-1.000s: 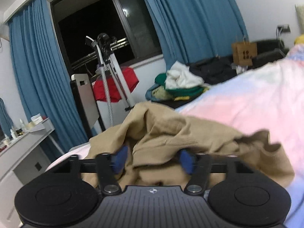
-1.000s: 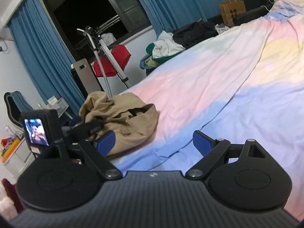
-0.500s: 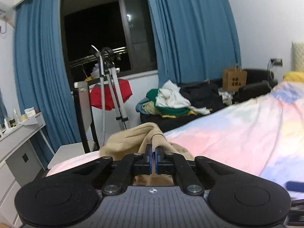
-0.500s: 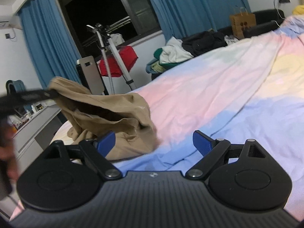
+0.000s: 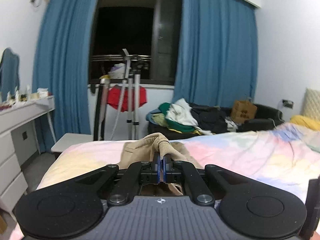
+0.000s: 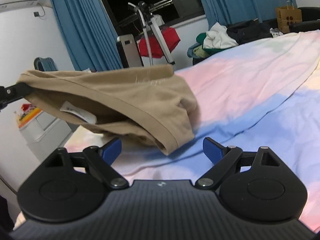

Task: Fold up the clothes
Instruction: 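Grasp the T-shirt with the right gripper while the left gripper holds it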

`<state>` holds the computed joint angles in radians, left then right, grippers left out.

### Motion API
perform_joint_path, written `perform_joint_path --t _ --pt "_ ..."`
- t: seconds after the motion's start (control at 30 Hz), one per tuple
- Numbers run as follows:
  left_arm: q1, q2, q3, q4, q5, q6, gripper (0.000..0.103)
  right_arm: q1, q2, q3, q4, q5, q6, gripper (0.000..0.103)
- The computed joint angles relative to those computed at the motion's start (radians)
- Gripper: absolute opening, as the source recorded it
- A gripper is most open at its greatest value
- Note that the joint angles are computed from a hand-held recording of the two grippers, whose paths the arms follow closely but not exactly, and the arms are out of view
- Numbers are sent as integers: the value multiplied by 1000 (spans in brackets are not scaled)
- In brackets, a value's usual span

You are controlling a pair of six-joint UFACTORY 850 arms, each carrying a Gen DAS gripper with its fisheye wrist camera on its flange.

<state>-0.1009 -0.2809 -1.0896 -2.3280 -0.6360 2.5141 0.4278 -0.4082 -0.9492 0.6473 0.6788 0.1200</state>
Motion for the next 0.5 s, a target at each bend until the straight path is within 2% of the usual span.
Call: perform_joint_path --t 0.13,0.3,0.37,0.43,0.5 --pt "25 -24 -5 -20 -26 3 3 -1 -21 -23 3 8 83 90" --pt "39 -50 -34 23 -32 -72 3 -30 -115 -152 -36 -30 122 90" --pt "40 -54 -33 20 -34 -67 3 -32 -158 -211 -4 -62 54 90" --pt "41 -68 -41 16 -27 -81 3 -26 -186 -243 71 -54 -57 90" --pt "33 -81 -58 -12 9 -92 3 -23 -199 -259 198 -62 -171 90"
